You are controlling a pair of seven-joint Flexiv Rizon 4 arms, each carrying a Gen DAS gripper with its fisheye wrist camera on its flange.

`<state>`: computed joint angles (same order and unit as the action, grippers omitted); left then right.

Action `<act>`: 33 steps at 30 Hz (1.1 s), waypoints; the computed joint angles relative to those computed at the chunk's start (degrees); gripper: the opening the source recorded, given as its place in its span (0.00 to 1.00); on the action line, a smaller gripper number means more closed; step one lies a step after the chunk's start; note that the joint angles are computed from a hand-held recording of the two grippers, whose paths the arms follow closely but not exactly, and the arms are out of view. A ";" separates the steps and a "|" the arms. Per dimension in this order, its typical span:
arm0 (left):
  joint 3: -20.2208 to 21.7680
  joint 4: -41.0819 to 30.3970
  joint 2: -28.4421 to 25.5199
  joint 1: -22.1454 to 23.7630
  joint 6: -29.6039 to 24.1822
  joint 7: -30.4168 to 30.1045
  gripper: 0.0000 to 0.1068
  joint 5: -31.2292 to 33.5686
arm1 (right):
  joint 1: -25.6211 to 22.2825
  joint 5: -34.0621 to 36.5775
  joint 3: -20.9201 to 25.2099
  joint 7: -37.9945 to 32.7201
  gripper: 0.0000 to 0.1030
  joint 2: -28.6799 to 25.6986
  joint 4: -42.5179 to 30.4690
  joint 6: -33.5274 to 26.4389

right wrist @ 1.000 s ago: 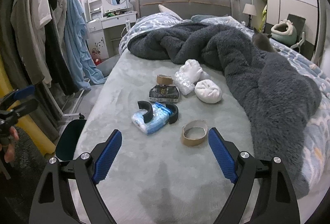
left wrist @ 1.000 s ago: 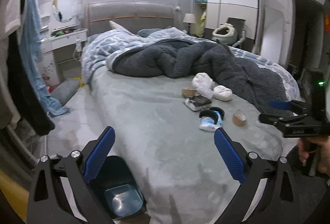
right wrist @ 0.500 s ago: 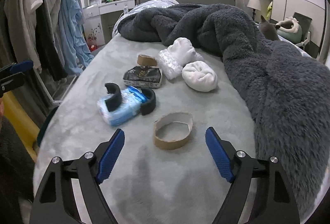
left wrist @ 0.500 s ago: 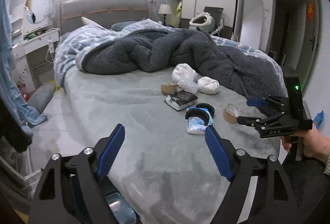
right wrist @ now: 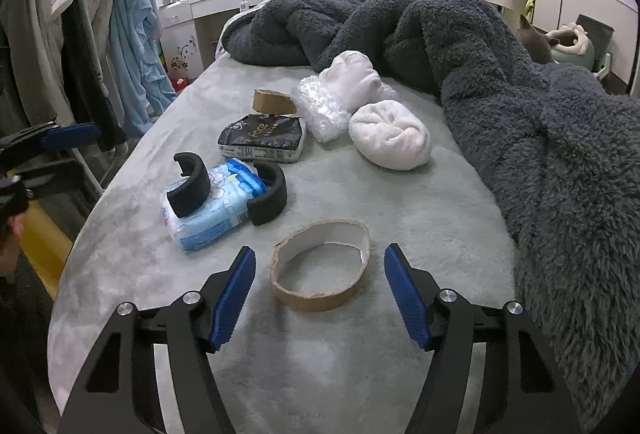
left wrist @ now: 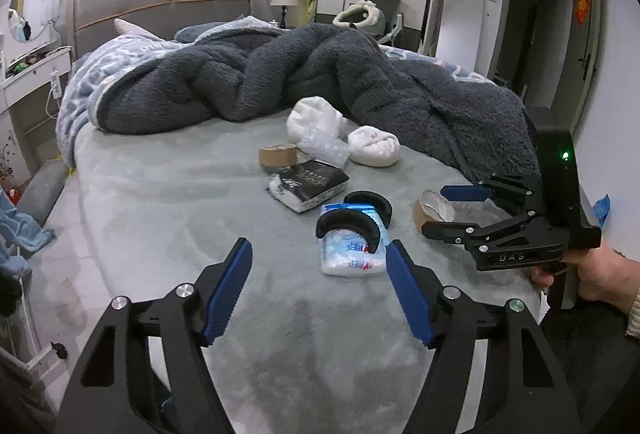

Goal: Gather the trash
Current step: 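Reach the right tool to the cardboard tape core and grasp it, then carry the tape core with the right tool over the bin and release it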

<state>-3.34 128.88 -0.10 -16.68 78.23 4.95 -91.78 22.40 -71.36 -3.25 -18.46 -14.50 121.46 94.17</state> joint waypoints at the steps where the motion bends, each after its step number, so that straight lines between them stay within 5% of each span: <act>1: -0.03 -0.17 -0.37 0.09 -0.46 -0.29 0.67 0.61 | -0.29 0.93 0.53 -0.84 0.63 -0.20 -0.02 0.00; 11: -0.86 -2.56 -3.94 0.35 -2.30 -1.02 0.67 3.10 | 2.40 12.38 0.56 -10.40 0.52 -0.90 0.43 -0.70; 21: -2.09 -4.45 -7.09 0.35 -1.24 -1.49 0.67 5.13 | 9.51 15.08 -6.96 -11.32 0.48 0.51 1.81 2.64; 33: -2.85 -5.21 -8.73 1.91 -0.89 -7.01 0.47 10.06 | 10.37 18.36 -6.25 -11.37 0.48 1.92 0.75 0.58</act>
